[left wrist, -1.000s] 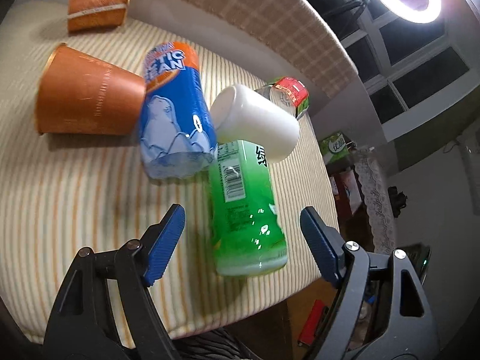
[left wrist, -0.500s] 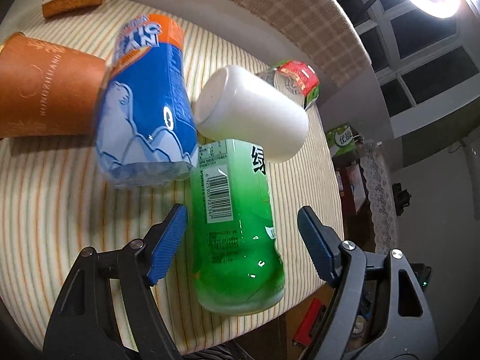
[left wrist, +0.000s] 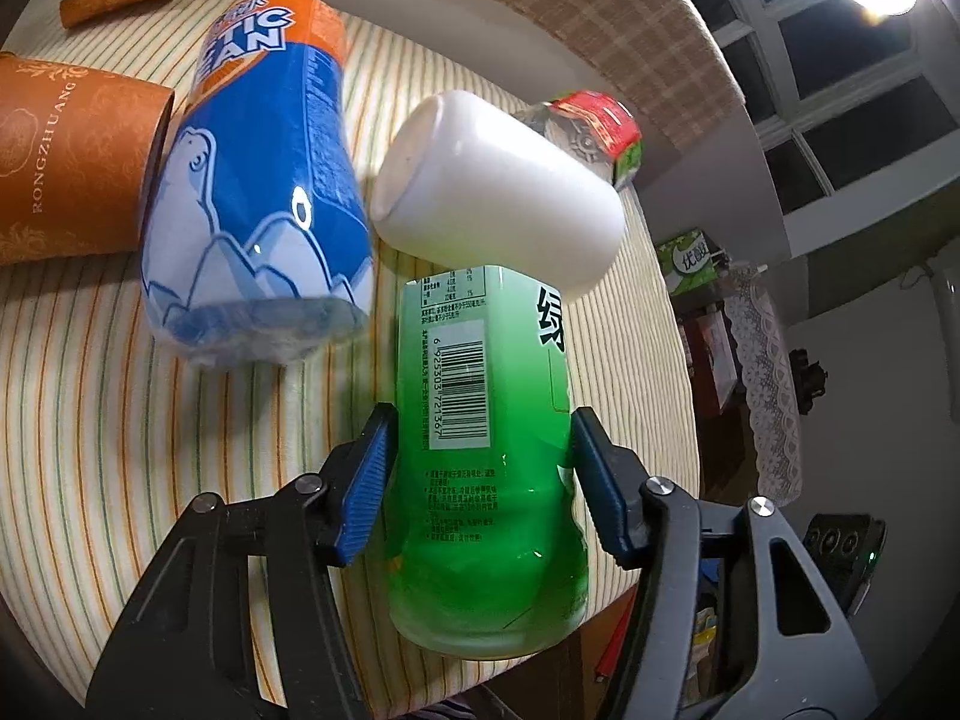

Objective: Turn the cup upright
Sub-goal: 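Rotate the green bottle with the left tool until its cap end points up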

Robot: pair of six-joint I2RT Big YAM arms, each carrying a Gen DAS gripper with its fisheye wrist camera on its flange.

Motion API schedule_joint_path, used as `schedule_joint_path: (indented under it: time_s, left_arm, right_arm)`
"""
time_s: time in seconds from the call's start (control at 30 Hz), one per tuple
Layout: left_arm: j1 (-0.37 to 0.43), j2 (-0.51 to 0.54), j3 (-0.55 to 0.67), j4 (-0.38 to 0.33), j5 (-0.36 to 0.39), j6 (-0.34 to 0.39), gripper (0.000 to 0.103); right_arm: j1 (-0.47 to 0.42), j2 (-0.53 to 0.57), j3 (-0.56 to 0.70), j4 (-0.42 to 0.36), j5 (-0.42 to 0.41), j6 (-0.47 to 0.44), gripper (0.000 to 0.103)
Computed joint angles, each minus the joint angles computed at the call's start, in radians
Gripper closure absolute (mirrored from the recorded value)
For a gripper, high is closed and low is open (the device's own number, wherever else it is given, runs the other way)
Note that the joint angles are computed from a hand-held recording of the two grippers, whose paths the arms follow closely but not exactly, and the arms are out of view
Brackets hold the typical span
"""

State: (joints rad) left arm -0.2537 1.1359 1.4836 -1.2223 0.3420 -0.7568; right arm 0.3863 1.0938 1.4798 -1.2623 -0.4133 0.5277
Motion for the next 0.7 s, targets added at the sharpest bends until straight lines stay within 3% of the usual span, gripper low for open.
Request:
schedule_joint_path:
  time_s: [0.27, 0.7]
  left_arm:
    - [-0.04, -0.032, 0.011, -0.007, -0.065, 0.036, 0.043]
    - [-0.153, -0.05, 0.067, -0.021, -0.309, 0.151, 0.045]
  right_arm:
    - [0.021, 0.013, 0.014, 0.0, 0.021, -0.001, 0.013]
    - [0.028, 0.015, 0.016, -0.008, 0.028, 0.002, 0.013]
